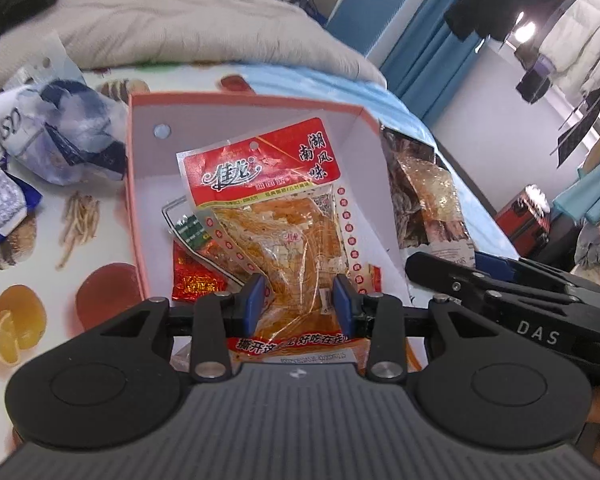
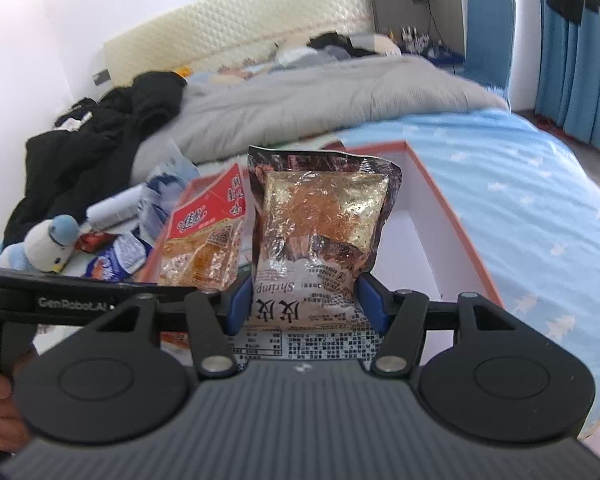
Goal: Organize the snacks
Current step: 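Lower both packets into the pink box and open both grippers, then withdraw both grippers from the box back toward the snack pile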
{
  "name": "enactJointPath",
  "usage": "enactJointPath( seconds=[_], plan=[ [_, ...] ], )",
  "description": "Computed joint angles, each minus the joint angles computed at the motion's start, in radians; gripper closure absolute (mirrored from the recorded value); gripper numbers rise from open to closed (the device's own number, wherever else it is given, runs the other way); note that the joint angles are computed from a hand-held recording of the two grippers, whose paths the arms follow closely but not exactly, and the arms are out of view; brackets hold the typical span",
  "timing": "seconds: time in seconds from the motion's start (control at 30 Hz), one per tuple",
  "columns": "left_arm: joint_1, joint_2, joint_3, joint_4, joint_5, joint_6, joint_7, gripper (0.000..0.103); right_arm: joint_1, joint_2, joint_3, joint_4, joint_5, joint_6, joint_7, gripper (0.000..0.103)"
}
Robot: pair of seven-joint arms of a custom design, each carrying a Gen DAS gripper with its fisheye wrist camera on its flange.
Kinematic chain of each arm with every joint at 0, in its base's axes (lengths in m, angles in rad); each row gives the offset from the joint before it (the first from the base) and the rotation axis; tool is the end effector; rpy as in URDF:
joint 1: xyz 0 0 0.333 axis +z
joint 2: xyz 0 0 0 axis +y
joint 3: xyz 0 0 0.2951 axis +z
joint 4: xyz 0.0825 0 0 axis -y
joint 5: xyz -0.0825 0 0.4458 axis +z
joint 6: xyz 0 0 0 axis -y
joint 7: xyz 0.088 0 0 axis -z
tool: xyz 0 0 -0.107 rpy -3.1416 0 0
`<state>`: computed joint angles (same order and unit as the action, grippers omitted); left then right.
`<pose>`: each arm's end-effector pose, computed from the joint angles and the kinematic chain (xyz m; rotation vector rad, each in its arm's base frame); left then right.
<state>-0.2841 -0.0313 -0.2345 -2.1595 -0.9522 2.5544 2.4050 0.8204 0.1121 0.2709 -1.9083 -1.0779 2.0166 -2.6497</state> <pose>0.5409 -0.2960 0.3982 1.2620 -2.5460 1.1482 0.3503 0.5538 0.4191 -1.2237 1.9993 -0.8248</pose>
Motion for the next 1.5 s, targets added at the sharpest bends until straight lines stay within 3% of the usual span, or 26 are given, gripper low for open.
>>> enactJointPath(
  seconds=[0.2,0.27,0.33,0.4,0.47,0.73,1.0,1.3,1.5],
  plan=[
    [0.009,0.084,-0.015,0.061,0.068,-0.005,-0.021,0.056,-0.030,0.007,-0.018,-0.030,0.030,0.072,0.010,0.042],
    [0.010,0.077,-0.022,0.050,0.087,0.022,-0.027,0.033,-0.036,0.019,-0.021,-0.023,0.049,0.082,-0.004,0.041],
    [0.014,0.052,-0.022,0.030,0.076,0.029,-0.035,0.017,-0.038,0.029,-0.024,-0.012,0.063,0.083,-0.024,0.040],
    [0.011,0.023,-0.020,0.007,0.066,0.048,-0.027,0.017,-0.035,0.040,-0.026,0.005,0.077,0.061,-0.053,0.036],
    [0.008,-0.005,-0.014,-0.014,0.041,0.065,-0.021,0.017,-0.027,0.044,-0.027,0.013,0.080,0.042,-0.063,0.020],
    [-0.028,-0.198,0.042,-0.161,-0.039,0.082,0.012,0.017,0.005,0.003,-0.004,-0.005,0.044,0.004,0.011,0.020],
    [-0.069,-0.461,0.125,-0.330,-0.032,0.059,-0.009,0.017,0.075,0.048,0.026,0.101,0.004,-0.105,0.022,0.020],
    [-0.070,-0.784,0.205,-0.550,0.054,0.069,-0.105,0.017,0.183,0.129,0.015,0.236,-0.044,-0.186,0.036,0.020],
    [-0.028,-0.992,0.244,-0.698,0.146,0.038,-0.190,0.017,0.240,0.170,0.001,0.291,-0.081,-0.179,0.054,0.020]
  ],
)
